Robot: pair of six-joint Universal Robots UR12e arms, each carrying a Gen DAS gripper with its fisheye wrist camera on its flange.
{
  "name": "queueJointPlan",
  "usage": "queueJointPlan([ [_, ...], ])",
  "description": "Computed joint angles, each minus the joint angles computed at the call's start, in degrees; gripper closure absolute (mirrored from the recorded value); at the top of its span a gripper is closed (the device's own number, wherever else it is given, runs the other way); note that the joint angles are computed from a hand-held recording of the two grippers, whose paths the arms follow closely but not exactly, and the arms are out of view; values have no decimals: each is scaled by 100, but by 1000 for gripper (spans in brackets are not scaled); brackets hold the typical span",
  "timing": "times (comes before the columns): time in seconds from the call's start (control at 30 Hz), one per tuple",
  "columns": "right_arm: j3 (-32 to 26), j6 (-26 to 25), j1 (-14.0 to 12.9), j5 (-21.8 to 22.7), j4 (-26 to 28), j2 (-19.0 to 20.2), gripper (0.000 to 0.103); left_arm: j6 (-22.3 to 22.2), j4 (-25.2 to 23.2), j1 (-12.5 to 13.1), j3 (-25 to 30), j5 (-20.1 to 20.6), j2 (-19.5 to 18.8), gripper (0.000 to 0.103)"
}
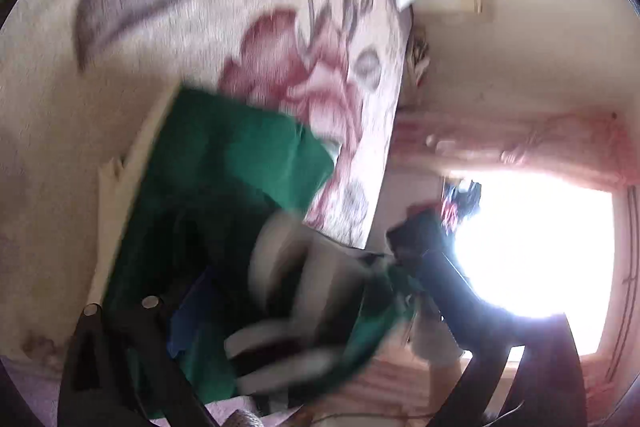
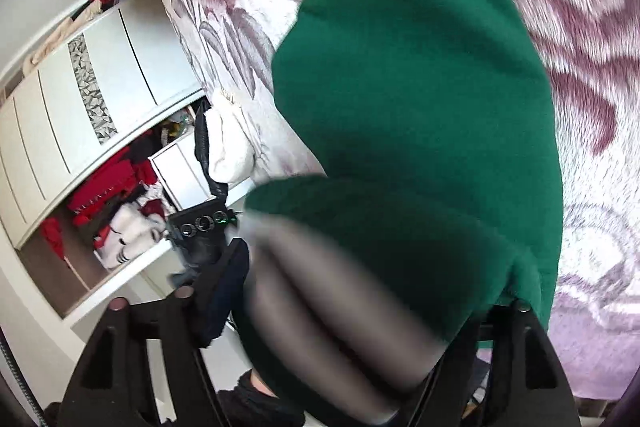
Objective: Fold large clothes
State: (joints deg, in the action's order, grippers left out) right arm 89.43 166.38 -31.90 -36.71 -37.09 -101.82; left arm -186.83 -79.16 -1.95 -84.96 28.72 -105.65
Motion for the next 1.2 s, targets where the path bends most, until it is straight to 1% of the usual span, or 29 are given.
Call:
queueJointPlan([
  [0.03, 5, -19, -98, -18, -27, -7, 22, -201, 345, 25, 7, 86, -25, 3],
  [0.07, 21, 61, -184, 117, -127, -52, 21, -262, 551, 28, 68, 318, -41, 3],
  [0.1, 51, 23, -345, 161, -185, -117, 21, -234, 662, 12, 142, 657, -48, 3],
  [0.17, 188, 144, -656, 417, -730, -323, 21, 127, 683, -133, 378, 1664, -67, 3],
  [0.2, 206, 160, -735, 401, -938, -384, 21, 359, 604, -143, 381, 2060, 27, 3],
  [0.23, 198, 292, -780, 150, -1353, -469, 21, 558, 641, -226, 398, 2508, 75, 3],
  [0.27, 150, 424, -749, -325, -1793, -539, 21, 701, 662, -301, 388, 2763, 95, 3],
  [0.3, 101, 399, -692, -753, -2025, -570, 21, 850, 623, -369, 356, 3033, 141, 3],
  [0.37, 78, 136, -524, -1800, -2422, -665, 21, 1106, 508, -507, 226, 3439, 223, 3],
  [0.4, 84, 64, -409, -2062, -2504, -686, 21, 1123, 525, -592, 182, 3634, 192, 3],
  [0.43, 166, -242, -419, -2255, -2496, -740, 21, 1152, 520, -683, 94, 3935, 208, 3],
  [0.47, 284, -582, -471, -2312, -2488, -799, 21, 1172, 532, -734, -13, 4116, 219, 3],
  [0.53, 518, -1073, -494, -2392, -2564, -836, 21, 996, 536, -837, -140, 4397, 173, 3],
  [0.6, 722, -1372, -408, -2532, -2790, -777, 20, 819, 514, -877, -295, 4595, 167, 3],
  [0.63, 822, -1552, -386, -2497, -2832, -694, 18, 700, 521, -871, -384, 4628, 185, 3],
  [0.7, 922, -1919, -357, -2276, -2652, -436, 3, 350, 641, -799, -553, 4473, 234, 1],
  [0.73, 914, -2154, -323, -2152, -2491, -275, 1, 194, 706, -757, -613, 4393, 259, 1],
  [0.77, 878, -2447, -300, -2000, -2295, -126, 0, 89, 741, -730, -647, 4361, 282, 1],
  [0.8, 847, -2625, -273, -1886, -2218, -34, 0, -10, 797, -711, -685, 4370, 318, 1],
  [0.87, 697, -3019, -256, -1524, -1833, 181, 0, -145, 953, -697, -773, 4479, 426, 1],
  [0.9, 679, -3088, -211, -1437, -1837, 225, 0, -166, 979, -696, -790, 4536, 458, 1],
  [0.97, 691, -3029, -118, -1349, -1971, 250, 0, -225, 1079, -695, -866, 4741, 575, 1],
  [1.0, 721, -2981, -130, -1251, -2010, 227, 0, -236, 1099, -688, -902, 4821, 638, 1],
  [1.03, 788, -2861, -179, -1077, -2070, 164, 2, -273, 1126, -681, -939, 4906, 699, 1],
  [1.07, 866, -2731, -260, -886, -2099, 83, 29, -376, 1201, -664, -1008, 5029, 798, 1],
  [1.1, 942, -2629, -335, -711, -2059, 33, 42, -447, 1237, -648, -1065, 5102, 884, 1],
  [1.13, 1082, -2352, -459, -511, -2099, -85, 45, -520, 1258, -624, -1127, 5190, 990, 1],
  [1.17, 1234, -1911, -629, -323, -2195, -283, 51, -610, 1291, -615, -1194, 5378, 1114, 1],
  [1.2, 1359, -1611, -788, -141, -2215, -454, 55, -672, 1319, -623, -1258, 5596, 1213, 1],
])
